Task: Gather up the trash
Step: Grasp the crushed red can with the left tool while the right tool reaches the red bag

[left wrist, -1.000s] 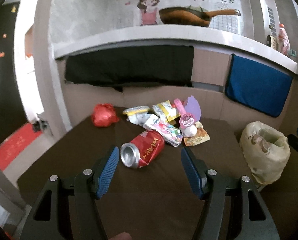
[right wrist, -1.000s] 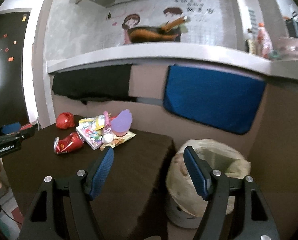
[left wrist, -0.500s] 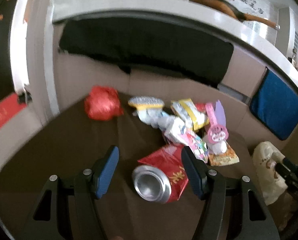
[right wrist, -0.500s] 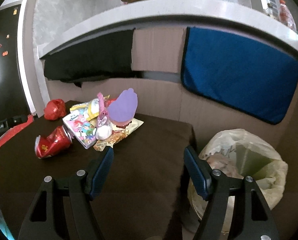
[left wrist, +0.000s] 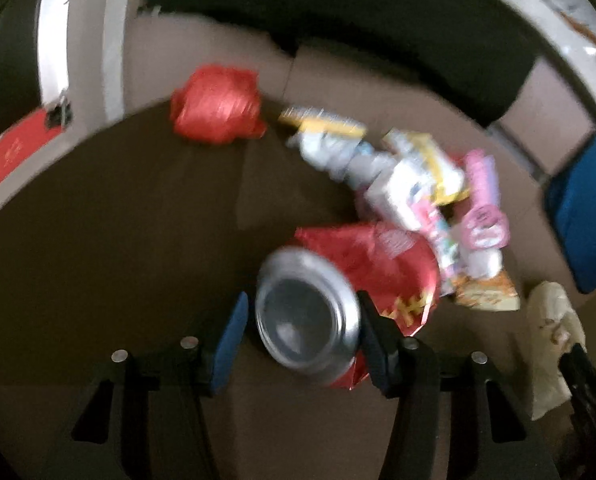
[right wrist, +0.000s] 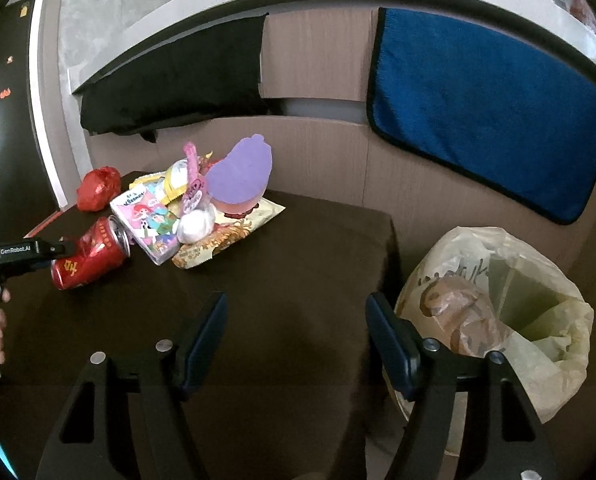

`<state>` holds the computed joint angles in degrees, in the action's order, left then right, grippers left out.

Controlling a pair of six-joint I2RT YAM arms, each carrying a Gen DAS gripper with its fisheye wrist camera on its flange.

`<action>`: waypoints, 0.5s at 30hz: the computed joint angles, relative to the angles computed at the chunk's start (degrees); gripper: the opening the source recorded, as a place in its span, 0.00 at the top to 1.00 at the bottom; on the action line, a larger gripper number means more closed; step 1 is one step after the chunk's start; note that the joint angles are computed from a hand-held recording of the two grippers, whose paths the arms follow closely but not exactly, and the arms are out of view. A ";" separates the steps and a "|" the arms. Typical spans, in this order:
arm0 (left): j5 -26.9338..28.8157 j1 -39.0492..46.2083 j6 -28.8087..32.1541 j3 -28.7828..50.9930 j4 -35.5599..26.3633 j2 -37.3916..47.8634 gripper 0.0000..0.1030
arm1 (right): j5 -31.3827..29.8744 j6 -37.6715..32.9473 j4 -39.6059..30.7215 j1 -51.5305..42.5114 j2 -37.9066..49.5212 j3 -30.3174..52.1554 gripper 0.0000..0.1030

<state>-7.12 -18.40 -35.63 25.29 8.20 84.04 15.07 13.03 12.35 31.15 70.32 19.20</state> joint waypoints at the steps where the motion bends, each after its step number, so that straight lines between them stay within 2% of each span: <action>1: 1.00 0.52 -0.62 -0.75 1.88 0.45 0.44 | -0.34 0.06 -0.21 -0.11 0.05 0.17 0.34; 3: 0.23 0.66 -1.55 -0.27 1.36 0.59 0.50 | -0.17 -0.01 -0.53 0.40 -0.71 0.10 0.34; 7: 3.81 4.23 -2.47 -3.44 6.00 -2.01 0.50 | 4.00 -0.71 -2.24 3.30 -2.87 0.41 0.34; 9: 4.22 5.63 -0.98 -5.09 5.98 -5.60 0.50 | 4.34 -1.31 -4.11 4.38 -3.09 2.22 0.34; 12: 2.88 7.12 2.80 -8.84 2.91 -16.14 0.50 | 5.73 -2.61 -6.13 7.11 -0.96 7.27 0.34; 15: 1.54 9.91 8.90 -12.88 -4.30 -30.30 0.50 | 5.41 -3.40 -6.80 9.74 4.68 14.56 0.34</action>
